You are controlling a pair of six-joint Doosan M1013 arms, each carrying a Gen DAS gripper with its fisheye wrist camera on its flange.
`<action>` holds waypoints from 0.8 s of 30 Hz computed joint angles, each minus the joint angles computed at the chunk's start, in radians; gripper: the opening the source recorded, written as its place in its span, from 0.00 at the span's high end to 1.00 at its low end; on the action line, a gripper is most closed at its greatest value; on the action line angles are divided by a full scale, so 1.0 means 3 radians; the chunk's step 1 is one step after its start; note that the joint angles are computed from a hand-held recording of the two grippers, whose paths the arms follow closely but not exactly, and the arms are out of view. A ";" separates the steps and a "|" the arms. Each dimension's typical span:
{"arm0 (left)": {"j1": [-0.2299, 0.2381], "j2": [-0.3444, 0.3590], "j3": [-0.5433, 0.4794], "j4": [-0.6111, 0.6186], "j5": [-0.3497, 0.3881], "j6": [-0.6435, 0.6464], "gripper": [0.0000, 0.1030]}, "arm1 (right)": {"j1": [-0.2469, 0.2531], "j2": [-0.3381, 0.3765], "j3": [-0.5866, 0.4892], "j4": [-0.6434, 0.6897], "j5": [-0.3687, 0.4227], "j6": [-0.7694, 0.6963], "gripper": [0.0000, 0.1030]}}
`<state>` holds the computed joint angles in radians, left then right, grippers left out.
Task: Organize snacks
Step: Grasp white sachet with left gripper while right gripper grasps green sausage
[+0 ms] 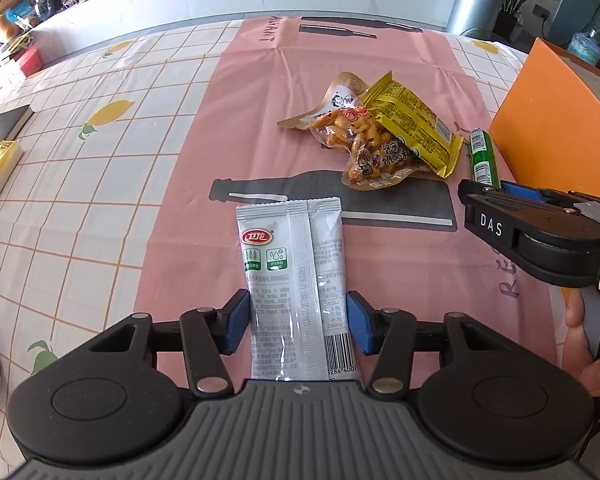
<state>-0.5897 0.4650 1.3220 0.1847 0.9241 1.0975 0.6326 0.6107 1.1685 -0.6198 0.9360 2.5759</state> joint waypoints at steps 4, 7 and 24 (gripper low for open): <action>0.0011 -0.0018 0.0029 -0.0029 -0.0057 0.0002 0.45 | 0.0002 -0.0035 0.0032 0.0104 -0.0008 -0.0027 0.75; 0.0010 -0.0039 0.0068 -0.0032 -0.0108 0.0013 0.46 | 0.0027 -0.0086 0.0090 0.0183 -0.0012 -0.0100 0.76; 0.0069 -0.0277 0.0269 -0.0799 -0.0225 0.0177 0.47 | 0.0147 -0.0468 0.0422 0.1089 0.0061 -0.0230 0.78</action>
